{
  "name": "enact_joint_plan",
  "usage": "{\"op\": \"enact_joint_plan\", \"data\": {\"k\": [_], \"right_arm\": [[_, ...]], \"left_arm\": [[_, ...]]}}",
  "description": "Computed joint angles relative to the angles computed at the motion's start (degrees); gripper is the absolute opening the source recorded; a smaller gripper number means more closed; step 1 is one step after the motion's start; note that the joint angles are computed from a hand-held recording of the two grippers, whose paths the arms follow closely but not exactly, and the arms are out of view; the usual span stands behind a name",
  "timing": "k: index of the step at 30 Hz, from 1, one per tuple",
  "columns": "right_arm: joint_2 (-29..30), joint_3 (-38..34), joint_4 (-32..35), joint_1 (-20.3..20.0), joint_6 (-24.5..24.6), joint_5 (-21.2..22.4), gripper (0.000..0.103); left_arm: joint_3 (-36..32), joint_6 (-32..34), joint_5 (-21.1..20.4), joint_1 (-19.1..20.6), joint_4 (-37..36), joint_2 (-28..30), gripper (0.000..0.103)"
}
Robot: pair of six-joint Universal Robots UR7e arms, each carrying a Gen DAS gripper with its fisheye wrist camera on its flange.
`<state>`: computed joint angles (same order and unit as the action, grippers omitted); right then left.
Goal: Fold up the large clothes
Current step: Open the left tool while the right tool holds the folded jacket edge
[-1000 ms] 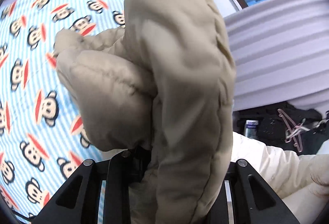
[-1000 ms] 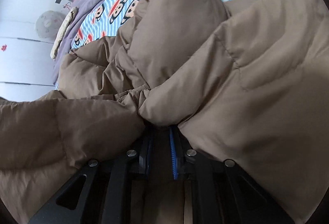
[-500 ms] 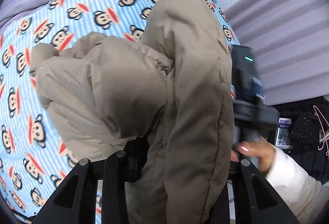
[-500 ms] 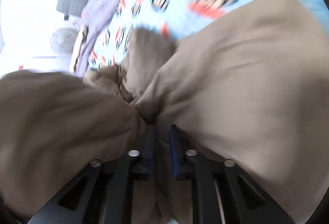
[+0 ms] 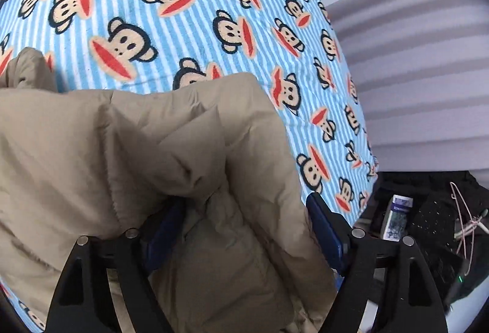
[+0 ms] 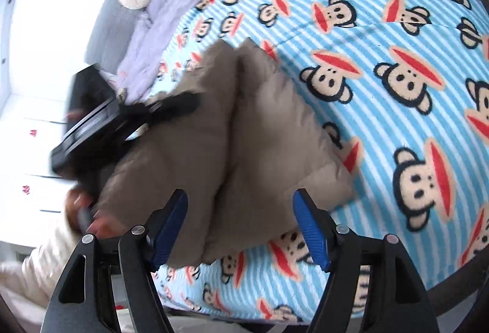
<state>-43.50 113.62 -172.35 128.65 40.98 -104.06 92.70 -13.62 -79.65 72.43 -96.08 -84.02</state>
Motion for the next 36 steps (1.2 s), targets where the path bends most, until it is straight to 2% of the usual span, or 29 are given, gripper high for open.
{"op": "enact_joint_plan", "data": {"k": [1,3,5,7,8,9,10,11,12,14,16,18,20,23,27,32,36], "right_arm": [[-0.4,0.7,-1.7,0.2,-1.1,2.1,0.090],[-0.5,1.0,-2.9,0.3,-3.5,5.0,0.091],[1.0,-1.3,-1.1,0.0,-6.0,6.7,0.091],[3.7,-5.1,2.2,0.0,-6.9,6.1,0.091],[5.1,-7.7,5.9,0.7,-6.0,3.6,0.091],[6.2,-9.8,9.3,1.2,-5.0,1.1,0.083],[7.1,-11.1,10.8,1.0,-4.6,-0.3,0.047],[7.6,-11.6,11.9,0.6,-4.2,-0.7,0.027],[7.9,-12.0,13.2,0.6,-3.7,-2.1,0.021],[8.1,-12.5,16.0,1.1,-5.2,-5.9,0.019],[7.8,-12.3,18.7,1.6,-6.4,-9.0,0.019],[7.1,-10.9,19.5,1.1,-6.2,-9.1,0.019],[6.2,-9.3,19.3,0.1,-5.3,-8.5,0.019],[5.6,-8.6,20.0,-1.0,-5.1,-8.7,0.019],[4.6,-7.7,21.6,-0.9,-4.0,-9.8,0.019],[3.0,-4.1,20.0,-1.8,-0.9,-11.4,0.019],[0.7,-1.4,19.3,-3.5,2.1,-8.7,0.020]], "left_arm": [[0.1,-0.4,0.9,-0.5,0.2,0.4,0.081],[0.0,-0.4,2.5,-0.9,0.1,1.5,0.081],[-0.1,-0.3,4.0,-1.5,0.5,1.9,0.081],[-0.2,0.0,5.1,-2.4,0.4,1.6,0.081],[-0.1,0.5,5.5,-3.0,-0.4,0.7,0.081],[0.2,1.3,6.3,-3.6,-1.4,-0.4,0.081],[0.7,2.3,8.4,-4.6,-2.6,-1.9,0.081],[1.4,3.5,11.5,-5.6,-4.2,-3.5,0.081],[2.2,4.6,14.9,-6.5,-5.8,-5.2,0.081],[3.7,5.8,22.5,-7.7,-8.2,-8.4,0.081],[4.3,4.7,28.9,-7.0,-8.8,-10.2,0.081],[4.2,2.5,33.3,-4.7,-8.2,-10.5,0.081],[4.3,0.0,35.8,-2.1,-7.9,-10.1,0.081],[5.2,-1.0,33.3,1.0,-10.9,-9.4,0.081],[7.2,1.5,35.4,0.4,-14.0,-6.5,0.081],[7.1,2.1,35.4,-1.0,-14.8,-3.0,0.081],[7.5,1.8,37.3,-2.0,-13.9,-1.8,0.081]]}}
